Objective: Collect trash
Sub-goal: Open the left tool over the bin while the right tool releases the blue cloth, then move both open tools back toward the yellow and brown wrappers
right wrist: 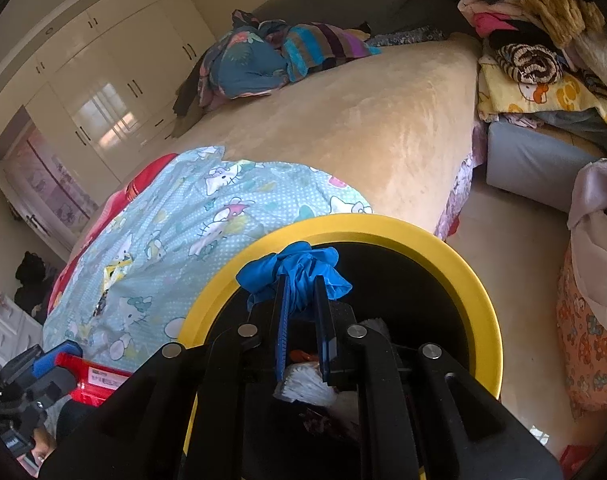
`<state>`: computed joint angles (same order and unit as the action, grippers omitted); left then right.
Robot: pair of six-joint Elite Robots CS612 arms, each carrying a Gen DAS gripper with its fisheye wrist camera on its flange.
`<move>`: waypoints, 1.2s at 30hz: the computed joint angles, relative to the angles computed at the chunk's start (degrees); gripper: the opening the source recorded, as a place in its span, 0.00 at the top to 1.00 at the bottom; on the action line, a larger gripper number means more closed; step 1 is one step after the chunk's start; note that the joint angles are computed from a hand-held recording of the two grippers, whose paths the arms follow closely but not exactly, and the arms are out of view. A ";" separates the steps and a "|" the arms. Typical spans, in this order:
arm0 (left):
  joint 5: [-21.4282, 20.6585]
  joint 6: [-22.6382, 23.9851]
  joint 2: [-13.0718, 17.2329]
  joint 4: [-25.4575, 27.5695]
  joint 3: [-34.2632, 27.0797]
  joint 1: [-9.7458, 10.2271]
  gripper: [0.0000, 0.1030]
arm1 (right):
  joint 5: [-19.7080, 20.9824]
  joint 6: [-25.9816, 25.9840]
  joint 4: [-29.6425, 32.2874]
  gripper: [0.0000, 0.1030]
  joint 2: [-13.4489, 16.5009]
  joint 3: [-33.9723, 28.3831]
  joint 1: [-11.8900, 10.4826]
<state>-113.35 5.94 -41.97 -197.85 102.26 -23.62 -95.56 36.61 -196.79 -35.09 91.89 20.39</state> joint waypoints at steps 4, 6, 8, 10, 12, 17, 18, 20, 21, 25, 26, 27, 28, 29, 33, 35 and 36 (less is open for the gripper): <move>-1.16 -0.99 0.74 0.48 -0.89 0.04 0.75 | 0.41 1.92 -0.07 0.79 0.01 0.37 -0.29; -0.06 -1.95 0.95 -0.42 -1.01 0.02 0.24 | -0.42 2.62 0.02 0.59 -0.11 0.57 -0.23; 0.66 -3.69 1.26 -3.02 -0.83 0.28 0.14 | -1.10 2.65 -0.38 0.52 -0.15 0.60 -0.09; 1.89 -4.31 1.17 -3.14 -0.81 0.40 0.12 | -1.37 2.60 -0.36 0.51 -0.20 0.51 0.00; 4.02 -5.13 0.97 -3.01 -0.67 0.49 0.10 | -2.09 2.36 -0.48 0.45 -0.11 0.15 0.31; 5.94 -7.94 0.91 -2.98 -0.65 1.55 0.10 | -2.22 -0.56 -0.30 0.37 0.25 -1.56 1.22; 6.34 -8.44 0.89 -3.38 -0.55 1.78 0.10 | -2.21 -1.21 -0.19 0.36 0.34 -1.97 1.45; 7.33 -9.17 0.76 -4.24 -0.31 2.15 0.10 | -2.03 -2.61 -0.08 0.34 0.56 -2.83 1.84; 7.89 -9.40 0.70 -4.61 -0.21 2.21 0.10 | -2.00 -3.22 0.02 0.33 0.66 -3.22 2.04; 9.39 -10.82 0.49 -6.11 0.10 2.99 0.10 | -1.74 -5.25 0.28 0.29 1.01 -4.75 2.81; 9.66 -11.32 0.42 -6.40 0.15 3.14 0.10 | -1.58 -5.81 0.30 0.28 1.13 -5.22 3.03; 10.18 -11.77 0.35 -6.80 0.19 3.32 0.10 | -1.53 -6.12 0.33 0.27 1.18 -5.47 3.16; 10.79 -12.07 0.22 -7.09 0.32 3.39 0.10 | -1.50 -6.47 0.28 0.26 1.24 -5.69 3.29; 11.33 -12.39 0.05 -7.40 0.41 3.58 0.10 | -1.38 -6.96 0.29 0.25 1.35 -6.12 3.49; 13.84 -12.42 -0.34 -8.73 0.82 4.24 0.10 | -1.28 -8.29 0.16 0.23 1.76 -7.35 4.11; 14.68 -12.72 -0.39 -9.25 0.94 4.60 0.10 | -1.08 -8.86 0.39 0.22 1.98 -8.05 4.37; 15.20 -12.99 -0.37 -9.61 0.97 4.88 0.10 | -1.18 -9.29 0.60 0.22 2.17 -8.55 4.61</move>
<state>-98.16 -7.05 -42.35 -207.46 103.23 -18.74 -96.74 27.32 -196.19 -32.92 83.34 25.00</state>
